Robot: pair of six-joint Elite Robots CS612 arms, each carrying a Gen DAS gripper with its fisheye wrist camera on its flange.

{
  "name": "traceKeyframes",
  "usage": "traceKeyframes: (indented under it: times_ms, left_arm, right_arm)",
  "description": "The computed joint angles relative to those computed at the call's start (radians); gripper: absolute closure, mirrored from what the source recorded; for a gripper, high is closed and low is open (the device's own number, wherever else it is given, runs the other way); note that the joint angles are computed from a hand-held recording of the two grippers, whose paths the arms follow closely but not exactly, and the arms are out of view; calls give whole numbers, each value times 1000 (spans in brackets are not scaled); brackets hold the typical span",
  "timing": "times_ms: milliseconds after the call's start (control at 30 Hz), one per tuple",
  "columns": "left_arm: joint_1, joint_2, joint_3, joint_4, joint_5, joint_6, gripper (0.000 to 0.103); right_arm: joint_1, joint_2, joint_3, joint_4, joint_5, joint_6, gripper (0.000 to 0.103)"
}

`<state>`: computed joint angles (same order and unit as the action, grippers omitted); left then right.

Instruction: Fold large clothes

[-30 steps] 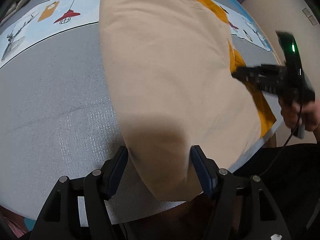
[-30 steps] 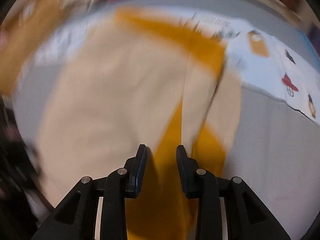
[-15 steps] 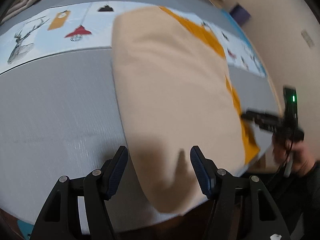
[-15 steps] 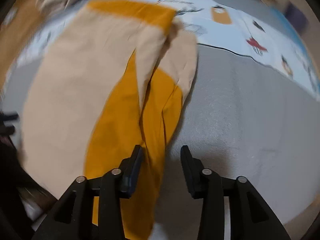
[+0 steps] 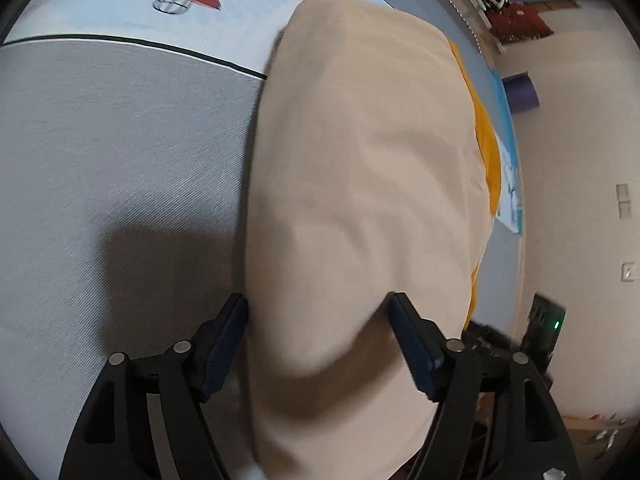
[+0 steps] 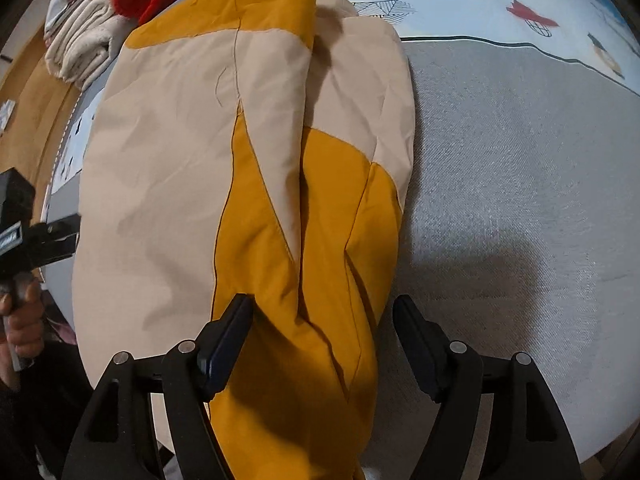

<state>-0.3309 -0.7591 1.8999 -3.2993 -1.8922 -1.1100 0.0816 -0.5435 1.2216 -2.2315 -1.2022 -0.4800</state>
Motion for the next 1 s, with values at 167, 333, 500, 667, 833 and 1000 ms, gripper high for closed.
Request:
traceKeyframes:
  times_ms: [167, 333, 500, 667, 833, 1000]
  left_arm:
    - [8, 48, -45, -34, -24, -26, 23]
    - [11, 63, -63, -54, -22, -17, 22]
    - [1, 40, -66, -30, 34, 31, 39]
    - [1, 6, -64, -36, 91, 107, 48]
    - [16, -29, -21, -80, 164, 144, 49]
    - [39, -72, 46, -169, 305, 130, 48]
  right_arm:
    - [0, 0, 5, -7, 22, -2, 41]
    - [6, -24, 43, -33, 29, 7, 52]
    - [8, -43, 76, -70, 57, -4, 83]
    - [15, -53, 90, -91, 99, 7, 90]
    - [41, -47, 84, -140, 123, 42, 91]
    - [68, -37, 76, -229, 166, 96, 92]
